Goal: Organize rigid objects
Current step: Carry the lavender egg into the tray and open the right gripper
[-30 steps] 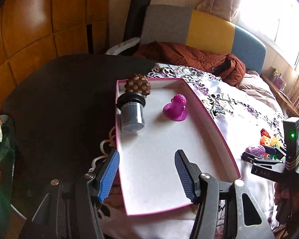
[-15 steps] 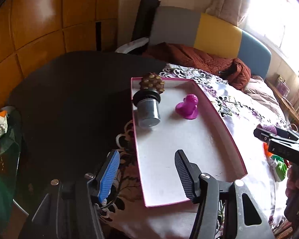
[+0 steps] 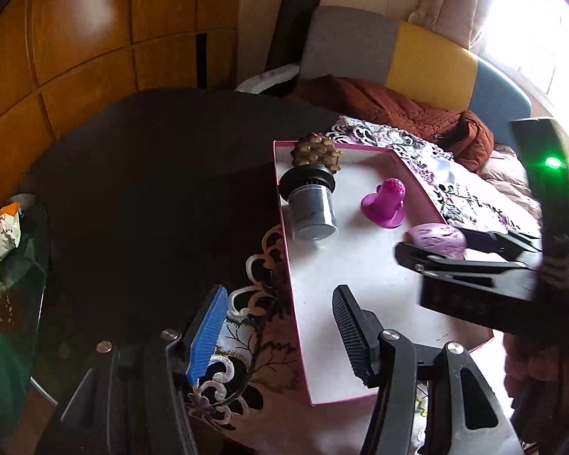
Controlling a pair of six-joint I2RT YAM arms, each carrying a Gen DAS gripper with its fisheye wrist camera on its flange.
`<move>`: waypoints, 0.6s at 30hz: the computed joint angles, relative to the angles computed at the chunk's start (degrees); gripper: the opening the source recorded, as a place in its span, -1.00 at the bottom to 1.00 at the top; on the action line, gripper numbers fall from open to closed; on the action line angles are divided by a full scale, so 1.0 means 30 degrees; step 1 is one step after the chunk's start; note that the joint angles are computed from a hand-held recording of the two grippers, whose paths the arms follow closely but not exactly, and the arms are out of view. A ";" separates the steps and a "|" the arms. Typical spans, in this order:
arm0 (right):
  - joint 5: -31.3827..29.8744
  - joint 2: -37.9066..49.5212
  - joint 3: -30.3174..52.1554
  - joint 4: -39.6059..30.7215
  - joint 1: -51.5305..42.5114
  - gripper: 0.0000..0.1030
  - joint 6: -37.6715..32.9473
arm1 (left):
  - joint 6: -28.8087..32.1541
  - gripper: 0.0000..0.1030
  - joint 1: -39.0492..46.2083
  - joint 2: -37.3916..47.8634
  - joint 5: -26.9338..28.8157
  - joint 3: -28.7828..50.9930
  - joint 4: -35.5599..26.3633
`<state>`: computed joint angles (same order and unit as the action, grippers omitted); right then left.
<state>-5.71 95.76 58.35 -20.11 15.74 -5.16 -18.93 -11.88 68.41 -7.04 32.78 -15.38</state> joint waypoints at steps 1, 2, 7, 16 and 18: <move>0.0067 0.0368 0.0300 -0.0016 0.0099 0.49 0.0215 | 0.0005 0.13 0.0055 0.0153 0.0020 0.0064 0.0011; 0.0106 0.0705 0.0590 -0.0014 0.0201 0.49 0.0377 | 0.0021 0.13 0.0124 0.0225 0.0065 0.0083 0.0023; 0.0817 0.2346 0.1945 0.0021 0.0931 0.49 0.0865 | 0.0161 0.13 0.0424 0.0601 0.0092 0.0207 0.0176; 0.0980 0.3634 0.2731 -0.0163 0.1358 0.50 0.1422 | 0.0228 0.13 0.0878 0.0749 0.0277 0.0210 0.0103; 0.0852 0.3529 0.2699 -0.0127 0.1312 0.50 0.1594 | 0.0211 0.13 0.0913 0.0818 0.0306 0.0237 0.0101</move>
<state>-3.16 106.35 66.45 -20.49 19.68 -0.38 -18.30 -9.14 70.86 -6.12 33.49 -15.08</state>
